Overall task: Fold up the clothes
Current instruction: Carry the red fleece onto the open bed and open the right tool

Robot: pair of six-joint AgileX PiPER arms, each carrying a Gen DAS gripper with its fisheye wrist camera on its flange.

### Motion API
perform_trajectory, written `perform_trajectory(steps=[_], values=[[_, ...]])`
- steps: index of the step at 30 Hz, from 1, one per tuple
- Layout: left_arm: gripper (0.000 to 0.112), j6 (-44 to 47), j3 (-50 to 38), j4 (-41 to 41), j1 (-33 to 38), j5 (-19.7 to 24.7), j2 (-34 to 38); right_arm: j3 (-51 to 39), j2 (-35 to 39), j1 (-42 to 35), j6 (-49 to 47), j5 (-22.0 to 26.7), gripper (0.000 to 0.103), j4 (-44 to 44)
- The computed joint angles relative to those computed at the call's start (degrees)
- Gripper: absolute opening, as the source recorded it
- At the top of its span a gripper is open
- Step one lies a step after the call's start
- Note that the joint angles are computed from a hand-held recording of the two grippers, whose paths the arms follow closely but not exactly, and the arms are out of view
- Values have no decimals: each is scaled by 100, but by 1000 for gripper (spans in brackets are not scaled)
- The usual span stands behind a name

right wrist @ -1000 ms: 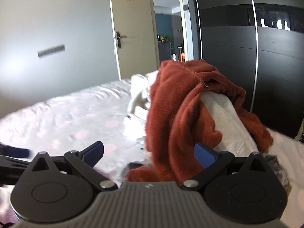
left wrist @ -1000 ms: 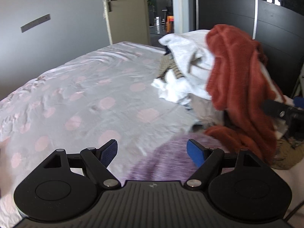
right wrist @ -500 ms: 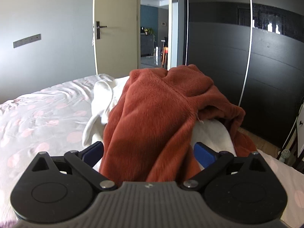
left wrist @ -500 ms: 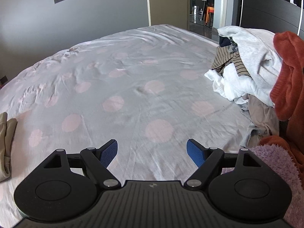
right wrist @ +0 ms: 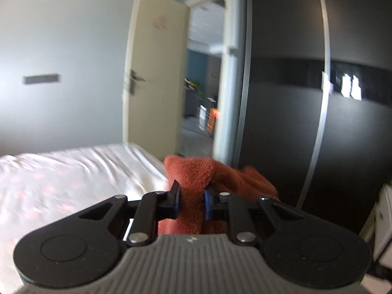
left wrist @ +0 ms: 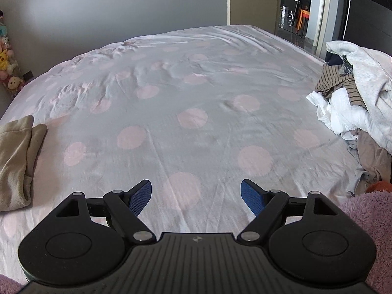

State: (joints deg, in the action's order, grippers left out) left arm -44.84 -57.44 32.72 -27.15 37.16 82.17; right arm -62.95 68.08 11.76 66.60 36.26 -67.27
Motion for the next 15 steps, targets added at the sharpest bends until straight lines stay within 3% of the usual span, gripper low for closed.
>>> perform_trajectory(steps=[7, 11, 15], values=[[80, -12, 371, 120, 772, 11, -778, -1104, 617, 2315, -368, 214, 20, -360], [80, 332, 606, -118, 1477, -141, -1218, -1694, 1186, 3181, -552, -208, 20, -66], [80, 940, 747, -608, 2316, -287, -1536, -2119, 1770, 3523, -1642, -979, 20, 1378]])
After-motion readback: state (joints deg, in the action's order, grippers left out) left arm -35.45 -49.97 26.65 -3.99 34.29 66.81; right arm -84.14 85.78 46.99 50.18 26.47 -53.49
